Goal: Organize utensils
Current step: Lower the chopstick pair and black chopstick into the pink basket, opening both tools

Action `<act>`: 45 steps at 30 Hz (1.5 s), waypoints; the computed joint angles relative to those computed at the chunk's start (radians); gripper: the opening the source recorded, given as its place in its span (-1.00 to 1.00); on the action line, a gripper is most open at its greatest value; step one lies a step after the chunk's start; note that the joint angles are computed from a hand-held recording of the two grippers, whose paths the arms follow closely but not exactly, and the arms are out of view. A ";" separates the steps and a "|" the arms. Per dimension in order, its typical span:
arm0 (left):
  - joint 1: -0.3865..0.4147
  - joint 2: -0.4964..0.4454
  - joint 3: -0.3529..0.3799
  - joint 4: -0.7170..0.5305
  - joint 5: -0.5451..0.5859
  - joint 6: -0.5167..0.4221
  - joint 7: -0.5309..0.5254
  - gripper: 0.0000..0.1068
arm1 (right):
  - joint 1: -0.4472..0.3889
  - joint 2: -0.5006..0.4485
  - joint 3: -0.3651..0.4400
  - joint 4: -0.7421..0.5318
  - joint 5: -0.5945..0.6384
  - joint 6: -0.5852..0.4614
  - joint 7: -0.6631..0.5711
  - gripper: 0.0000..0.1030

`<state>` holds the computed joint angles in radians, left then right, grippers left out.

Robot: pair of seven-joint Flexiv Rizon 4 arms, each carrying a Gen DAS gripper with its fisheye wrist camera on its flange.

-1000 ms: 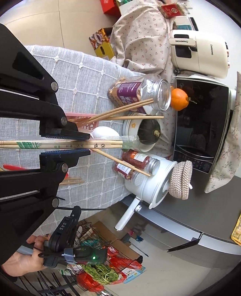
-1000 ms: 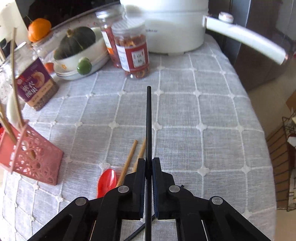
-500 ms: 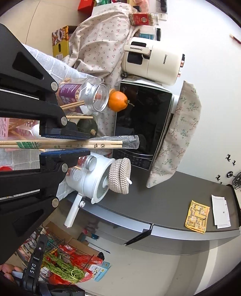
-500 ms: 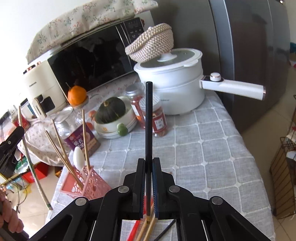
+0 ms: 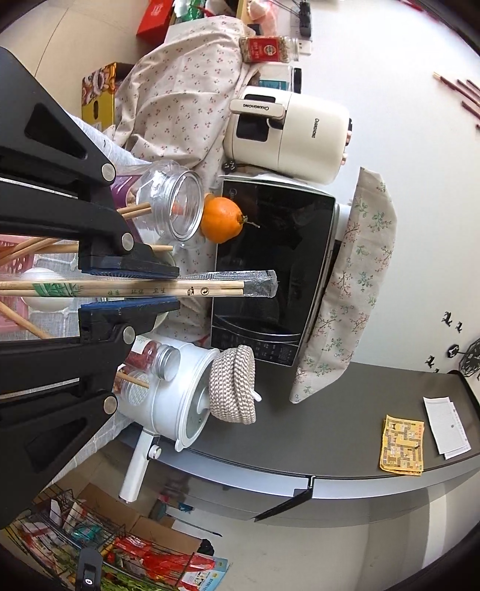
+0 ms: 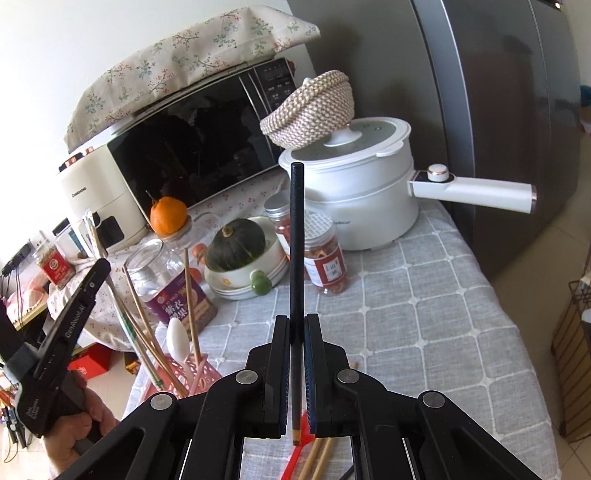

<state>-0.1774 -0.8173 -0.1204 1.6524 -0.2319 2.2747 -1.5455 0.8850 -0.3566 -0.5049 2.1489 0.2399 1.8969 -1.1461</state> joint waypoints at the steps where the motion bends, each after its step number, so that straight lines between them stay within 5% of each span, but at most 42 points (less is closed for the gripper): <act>1: -0.009 -0.010 0.008 -0.009 -0.006 0.005 0.009 -0.81 | -0.003 -0.001 0.004 -0.002 0.000 0.003 0.001 -0.90; 6: -0.021 -0.029 0.010 -0.015 -0.022 -0.017 0.045 -0.79 | 0.003 -0.013 0.006 -0.013 0.012 0.015 -0.003 -0.90; 14: 0.080 0.096 -0.085 0.120 0.039 -0.275 -0.041 -0.28 | 0.006 -0.009 0.034 -0.032 0.029 0.031 -0.030 -0.90; 19: 0.089 0.198 -0.073 0.189 0.038 -0.440 -0.063 -0.16 | -0.017 -0.005 0.083 -0.052 0.045 0.052 -0.047 -0.90; 22: -0.001 0.252 0.048 0.198 0.011 -0.572 -0.048 -0.03 | -0.020 -0.004 0.103 -0.066 0.067 0.074 -0.068 -0.90; 26: -0.191 0.285 0.318 0.172 0.057 -0.769 -0.107 0.06 | -0.072 -0.011 0.176 -0.104 0.090 0.108 -0.089 -0.90; 29: -0.198 0.297 0.359 0.172 0.106 -0.844 -0.151 0.10 | -0.155 -0.030 0.280 -0.140 0.078 0.141 -0.083 -0.90; 34: -0.132 0.303 0.323 0.185 0.150 -0.901 -0.180 0.10 | -0.234 -0.078 0.387 -0.196 0.029 0.139 -0.073 -0.90; 40: -0.056 0.311 0.249 0.189 0.205 -0.923 -0.164 0.10 | -0.180 -0.142 0.337 -0.257 0.010 0.090 -0.092 -0.90; 45: -0.036 0.318 0.219 0.192 0.224 -0.923 -0.153 0.10 | -0.222 -0.192 0.370 -0.295 -0.050 0.047 -0.030 -0.90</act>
